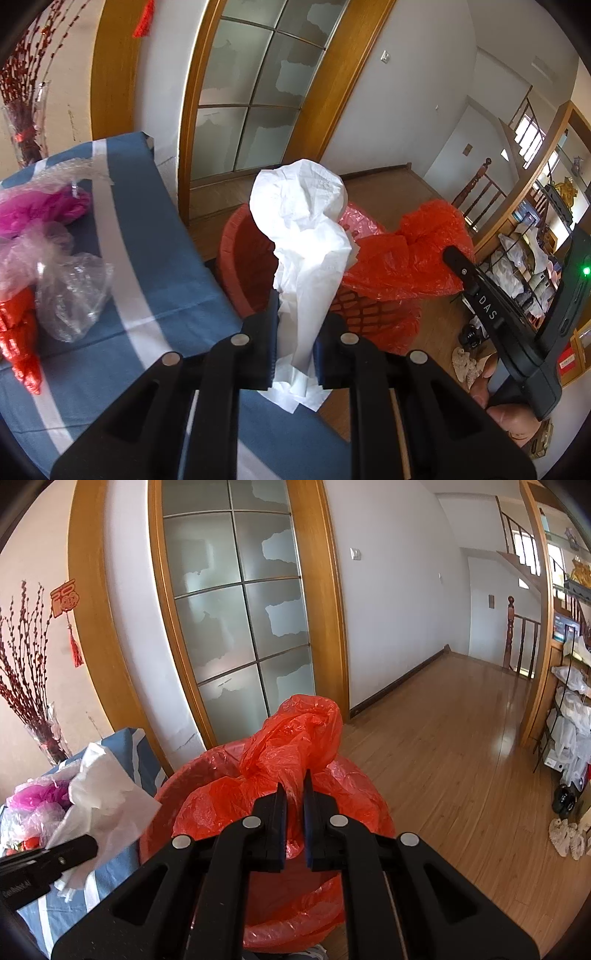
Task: Collect trash
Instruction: 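Carry both held bags over the red basket, then open both tools to drop the bags into the red basket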
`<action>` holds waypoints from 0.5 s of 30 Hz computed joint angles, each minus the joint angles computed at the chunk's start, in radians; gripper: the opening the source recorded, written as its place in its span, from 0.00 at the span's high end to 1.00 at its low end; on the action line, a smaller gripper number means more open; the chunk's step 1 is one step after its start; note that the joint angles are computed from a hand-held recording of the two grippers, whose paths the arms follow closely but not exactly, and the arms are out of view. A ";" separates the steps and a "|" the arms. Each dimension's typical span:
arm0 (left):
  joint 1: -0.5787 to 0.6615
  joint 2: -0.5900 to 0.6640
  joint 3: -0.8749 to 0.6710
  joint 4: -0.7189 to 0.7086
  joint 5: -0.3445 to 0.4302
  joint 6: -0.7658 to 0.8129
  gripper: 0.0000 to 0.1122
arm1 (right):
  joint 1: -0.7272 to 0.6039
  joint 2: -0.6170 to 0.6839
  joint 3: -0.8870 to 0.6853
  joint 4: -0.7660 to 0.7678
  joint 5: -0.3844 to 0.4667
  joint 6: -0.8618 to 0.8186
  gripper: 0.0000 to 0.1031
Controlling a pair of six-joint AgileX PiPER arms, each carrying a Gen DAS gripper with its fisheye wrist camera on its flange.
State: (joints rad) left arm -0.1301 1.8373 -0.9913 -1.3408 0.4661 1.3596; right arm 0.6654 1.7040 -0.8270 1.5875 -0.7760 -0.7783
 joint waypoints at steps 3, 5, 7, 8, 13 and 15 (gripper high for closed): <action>-0.025 0.037 -0.028 0.007 -0.022 -0.016 0.80 | -0.012 -0.008 0.012 -0.017 0.020 0.021 0.86; -0.037 0.051 -0.043 0.026 -0.027 -0.043 0.77 | -0.019 -0.008 0.016 -0.021 0.033 0.021 0.75; -0.049 0.069 -0.058 0.040 -0.035 -0.062 0.73 | -0.023 -0.014 0.029 -0.032 0.035 0.030 0.64; -0.051 0.075 -0.062 0.047 -0.037 -0.068 0.71 | -0.019 -0.012 0.031 -0.029 0.029 0.029 0.64; -0.051 0.092 -0.059 0.048 -0.041 -0.066 0.65 | -0.018 -0.018 0.047 -0.010 0.025 0.026 0.64; -0.043 0.086 -0.046 0.039 -0.043 -0.051 0.63 | -0.017 -0.025 0.058 -0.003 0.023 0.030 0.64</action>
State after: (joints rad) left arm -0.1734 1.9229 -1.0375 -1.3019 0.4232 1.3085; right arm 0.6482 1.6787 -0.7692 1.5846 -0.7532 -0.7485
